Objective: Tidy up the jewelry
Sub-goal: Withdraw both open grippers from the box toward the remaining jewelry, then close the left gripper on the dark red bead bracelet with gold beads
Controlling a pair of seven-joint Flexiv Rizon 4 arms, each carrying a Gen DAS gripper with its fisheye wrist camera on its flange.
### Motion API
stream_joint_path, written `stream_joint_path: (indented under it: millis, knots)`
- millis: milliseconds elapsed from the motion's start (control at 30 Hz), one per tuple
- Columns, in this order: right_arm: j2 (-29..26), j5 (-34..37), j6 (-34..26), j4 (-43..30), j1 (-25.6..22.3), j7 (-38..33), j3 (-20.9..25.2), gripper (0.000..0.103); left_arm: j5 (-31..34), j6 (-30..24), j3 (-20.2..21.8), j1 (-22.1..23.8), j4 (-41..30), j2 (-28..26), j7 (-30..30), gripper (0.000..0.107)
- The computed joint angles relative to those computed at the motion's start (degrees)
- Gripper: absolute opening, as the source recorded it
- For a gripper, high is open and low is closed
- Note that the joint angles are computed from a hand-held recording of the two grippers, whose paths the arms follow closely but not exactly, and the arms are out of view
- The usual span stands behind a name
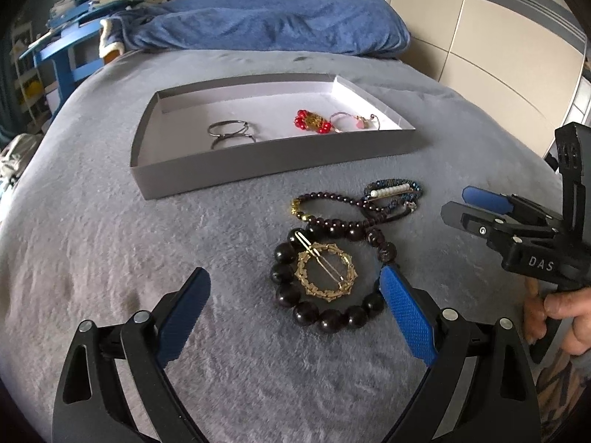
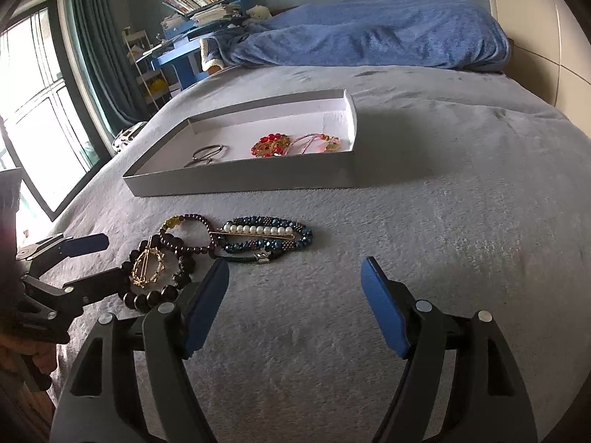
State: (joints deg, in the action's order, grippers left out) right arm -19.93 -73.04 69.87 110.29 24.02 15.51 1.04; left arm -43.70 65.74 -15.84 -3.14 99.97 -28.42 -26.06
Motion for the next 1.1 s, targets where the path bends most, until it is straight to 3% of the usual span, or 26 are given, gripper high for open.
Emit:
stream_joint_path:
  millis: [367,667,733,800,833,900,933,1000,1033,1100]
  knots:
    - [0.20,2.63,-1.27,0.32,0.33,-0.83,0.17,0.073,3.59,-0.15,0.30,-2.65,-4.92,-3.20,-4.58,0.093]
    - [1.38,-1.01,2.23,2.68,-1.83,8.34,-0.69,0.073,13.77,-4.10,3.60,-5.29,-12.29,-7.79,-14.90,0.092]
    - [1.40,-1.91,2.85,2.79,-2.27,9.39,-0.62,0.073,14.11,-5.28,3.13,-4.74,-13.01,-8.16,-15.92,0.085]
    - [1.33,-2.31,3.12,2.74,-2.58,9.78,-0.45,0.073,14.67,-5.61,3.19,-4.54,-13.55,-8.34,-17.02,0.064]
    - [1.27,-2.17,3.02,2.64,-2.63,9.64,-0.31,0.073,14.59,-6.12,3.07,-4.22,-13.85,-8.40,-17.52,0.061]
    - [1.12,-1.74,2.79,2.41,-2.63,8.99,-0.10,0.073,14.10,-6.18,2.50,-3.47,-13.73,-8.29,-17.47,0.043]
    - [0.99,-1.33,2.53,2.21,-2.53,8.28,0.04,0.073,13.98,-5.97,2.33,-3.20,-13.60,-8.21,-17.28,0.039]
    - [0.97,-0.90,2.26,2.07,-2.40,7.40,0.08,0.073,12.89,-5.10,1.28,-2.20,-12.95,-7.93,-15.92,0.014]
    - [0.84,-0.56,2.02,1.82,-2.25,6.69,0.15,0.073,12.61,-3.90,1.03,-1.93,-12.43,-7.66,-15.09,0.007]
    - [0.75,-0.21,1.53,1.56,-1.90,5.68,0.21,0.073,11.28,-2.81,0.04,-0.90,-11.59,-7.20,-13.56,0.006]
